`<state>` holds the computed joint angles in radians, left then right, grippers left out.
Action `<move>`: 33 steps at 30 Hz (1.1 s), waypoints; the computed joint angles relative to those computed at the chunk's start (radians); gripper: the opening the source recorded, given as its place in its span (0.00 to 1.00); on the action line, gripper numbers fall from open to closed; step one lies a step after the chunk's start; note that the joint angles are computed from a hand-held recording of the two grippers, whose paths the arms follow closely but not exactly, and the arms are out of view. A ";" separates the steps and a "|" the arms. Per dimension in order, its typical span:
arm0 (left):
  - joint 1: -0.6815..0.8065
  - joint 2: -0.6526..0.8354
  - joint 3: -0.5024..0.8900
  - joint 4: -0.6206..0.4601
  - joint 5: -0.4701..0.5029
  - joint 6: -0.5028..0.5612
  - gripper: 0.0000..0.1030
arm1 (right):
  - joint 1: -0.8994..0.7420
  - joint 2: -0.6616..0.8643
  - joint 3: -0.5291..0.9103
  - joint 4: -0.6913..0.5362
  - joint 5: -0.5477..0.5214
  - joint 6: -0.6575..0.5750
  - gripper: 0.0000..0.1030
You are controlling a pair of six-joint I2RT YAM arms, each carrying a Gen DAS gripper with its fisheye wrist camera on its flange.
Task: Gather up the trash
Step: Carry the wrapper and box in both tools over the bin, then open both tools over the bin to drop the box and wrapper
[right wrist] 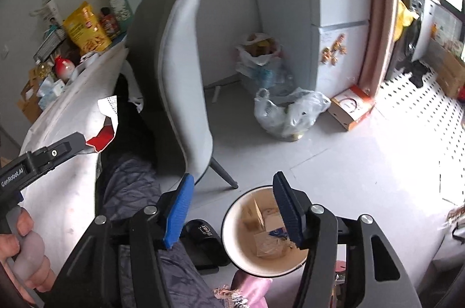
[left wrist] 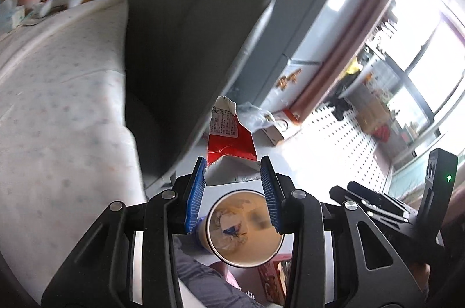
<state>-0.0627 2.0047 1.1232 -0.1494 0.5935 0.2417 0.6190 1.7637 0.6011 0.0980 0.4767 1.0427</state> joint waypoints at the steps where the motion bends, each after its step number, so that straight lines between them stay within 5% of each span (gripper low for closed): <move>1: -0.009 0.002 -0.002 0.000 -0.005 0.002 0.37 | -0.005 -0.007 -0.018 0.009 0.000 0.008 0.56; 19: -0.238 0.092 -0.025 -0.001 -0.100 0.030 0.39 | -0.047 -0.204 -0.310 0.039 0.043 0.113 0.61; 20: -0.249 0.099 -0.022 -0.009 -0.106 0.034 0.41 | -0.051 -0.221 -0.330 0.043 0.046 0.122 0.61; 22: -0.269 0.109 -0.022 -0.009 -0.136 0.040 0.81 | -0.059 -0.237 -0.348 0.050 0.047 0.126 0.61; 23: -0.273 0.105 -0.034 0.017 -0.149 0.030 0.89 | -0.060 -0.245 -0.359 0.056 0.048 0.128 0.61; 33: -0.205 0.060 -0.026 0.030 -0.152 -0.016 0.94 | -0.045 -0.253 -0.374 0.078 0.050 0.135 0.62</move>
